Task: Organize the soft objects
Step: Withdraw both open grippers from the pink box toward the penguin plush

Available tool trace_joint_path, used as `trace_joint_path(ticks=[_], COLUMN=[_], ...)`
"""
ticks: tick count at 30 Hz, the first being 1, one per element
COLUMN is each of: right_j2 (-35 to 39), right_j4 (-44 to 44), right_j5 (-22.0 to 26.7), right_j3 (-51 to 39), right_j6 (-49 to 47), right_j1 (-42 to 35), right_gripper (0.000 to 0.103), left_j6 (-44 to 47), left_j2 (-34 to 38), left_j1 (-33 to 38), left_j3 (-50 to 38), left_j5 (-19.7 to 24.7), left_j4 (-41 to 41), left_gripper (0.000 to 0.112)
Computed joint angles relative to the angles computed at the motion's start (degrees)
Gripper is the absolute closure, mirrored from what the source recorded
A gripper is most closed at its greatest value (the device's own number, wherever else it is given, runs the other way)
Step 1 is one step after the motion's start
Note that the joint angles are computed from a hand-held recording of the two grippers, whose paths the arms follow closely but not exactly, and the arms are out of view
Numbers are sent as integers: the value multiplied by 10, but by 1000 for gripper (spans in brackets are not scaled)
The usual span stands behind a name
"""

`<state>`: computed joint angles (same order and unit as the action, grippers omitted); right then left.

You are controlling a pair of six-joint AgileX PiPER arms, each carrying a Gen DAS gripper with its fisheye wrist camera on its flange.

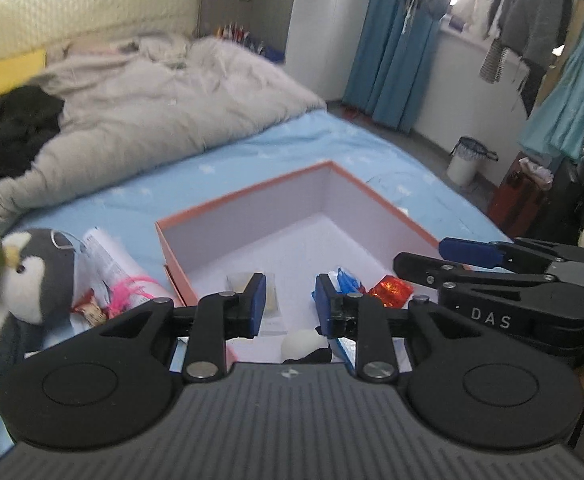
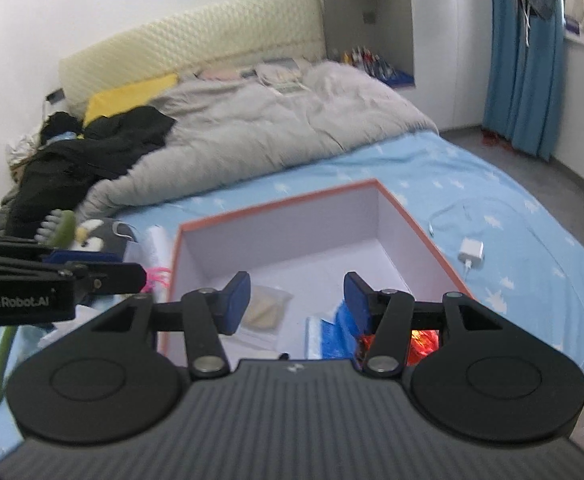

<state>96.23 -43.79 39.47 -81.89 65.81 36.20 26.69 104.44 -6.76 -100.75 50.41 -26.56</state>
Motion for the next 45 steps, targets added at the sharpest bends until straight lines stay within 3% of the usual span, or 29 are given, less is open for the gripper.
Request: trace_joint_path(ticks=[10, 21, 26, 31, 35, 45], right_j2=[-29, -21, -10, 5, 22, 43], right_j4=[-144, -256, -268, -267, -258, -227], right_j5=[13, 62, 79, 96, 132, 127], right_j3=[38, 68, 60, 55, 35, 30], right_j6=[137, 282, 300, 328, 308, 331], right_j1=[106, 219, 253, 284, 310, 343], right_gripper=[48, 48, 48, 48, 48, 48], left_j6=[129, 256, 292, 313, 342, 412], left_j2=[-143, -263, -297, -316, -327, -333], left_j1=[86, 206, 269, 337, 388, 495], left_j3=[179, 342, 384, 406, 426, 472], left_j5=[-36, -27, 0, 56, 87, 132], left_j4=[-117, -222, -250, -268, -284, -288], left_gripper=[81, 81, 81, 81, 81, 81])
